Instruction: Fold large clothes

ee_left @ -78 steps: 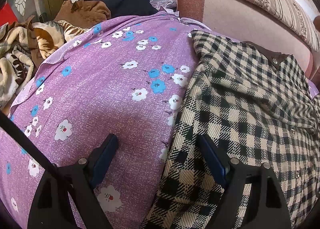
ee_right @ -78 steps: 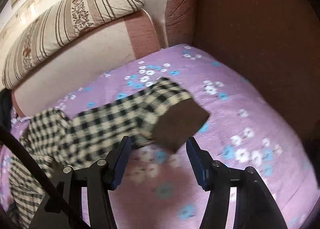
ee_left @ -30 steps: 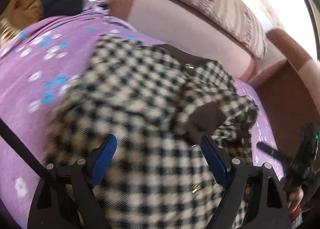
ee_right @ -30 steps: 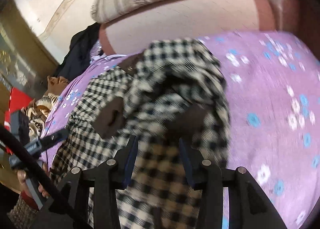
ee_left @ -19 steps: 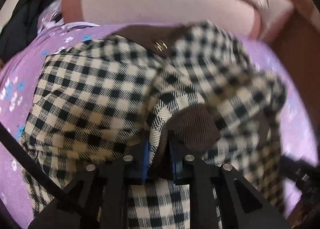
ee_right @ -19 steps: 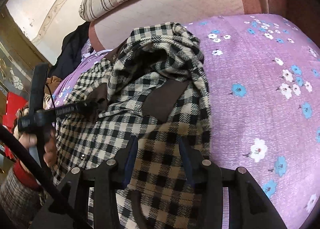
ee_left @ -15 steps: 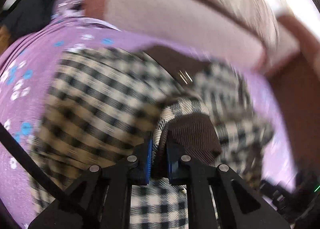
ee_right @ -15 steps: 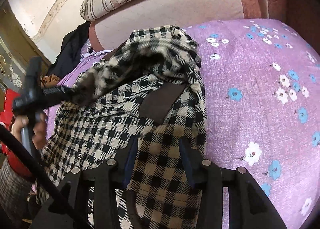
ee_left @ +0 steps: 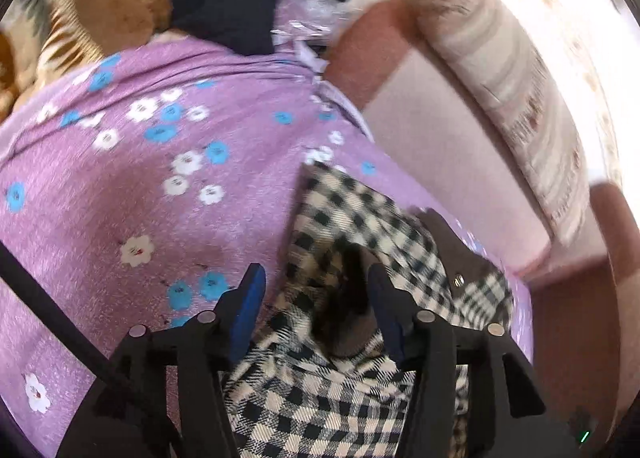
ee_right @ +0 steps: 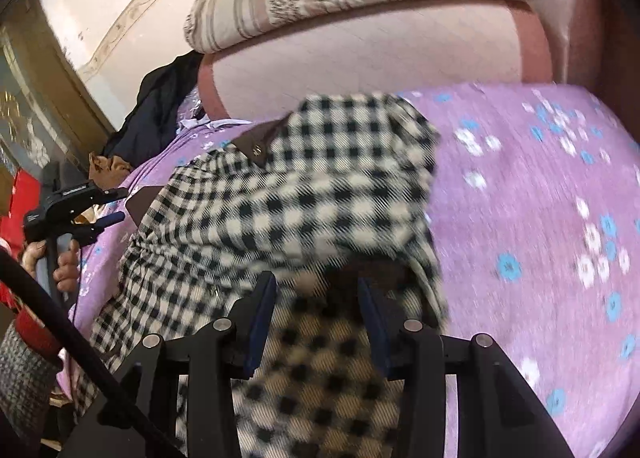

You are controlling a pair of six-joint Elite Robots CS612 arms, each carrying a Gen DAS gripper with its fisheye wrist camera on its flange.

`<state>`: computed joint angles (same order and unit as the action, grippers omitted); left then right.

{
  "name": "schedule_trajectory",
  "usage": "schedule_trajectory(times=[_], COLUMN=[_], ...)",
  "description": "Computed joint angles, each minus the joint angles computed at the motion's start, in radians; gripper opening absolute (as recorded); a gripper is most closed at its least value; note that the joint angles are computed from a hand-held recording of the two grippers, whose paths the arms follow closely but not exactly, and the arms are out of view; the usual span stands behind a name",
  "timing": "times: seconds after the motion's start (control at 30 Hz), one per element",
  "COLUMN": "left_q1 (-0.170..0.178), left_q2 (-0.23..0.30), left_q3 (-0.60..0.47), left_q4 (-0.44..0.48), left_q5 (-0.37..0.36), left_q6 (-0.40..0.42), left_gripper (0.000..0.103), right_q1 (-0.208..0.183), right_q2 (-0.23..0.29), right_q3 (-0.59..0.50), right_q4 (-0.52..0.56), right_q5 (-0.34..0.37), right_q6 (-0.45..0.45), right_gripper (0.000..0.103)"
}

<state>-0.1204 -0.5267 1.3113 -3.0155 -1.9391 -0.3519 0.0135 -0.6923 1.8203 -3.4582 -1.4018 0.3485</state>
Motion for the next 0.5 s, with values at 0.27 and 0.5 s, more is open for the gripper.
schedule_trajectory(times=[0.27, 0.5], left_q1=[-0.070, -0.050], left_q2=[0.003, 0.015], left_q3=[-0.020, -0.066], left_q4=[0.146, 0.243], left_q5=[0.165, 0.163], left_q6=[0.268, 0.212], left_gripper=[0.061, 0.011], right_q1=[0.018, -0.019], right_q2=[0.052, 0.045], right_q3=[-0.142, -0.083], right_q4=[0.174, 0.249], right_q5=[-0.097, 0.049], right_q6=[-0.060, -0.085], right_gripper=[0.041, 0.038])
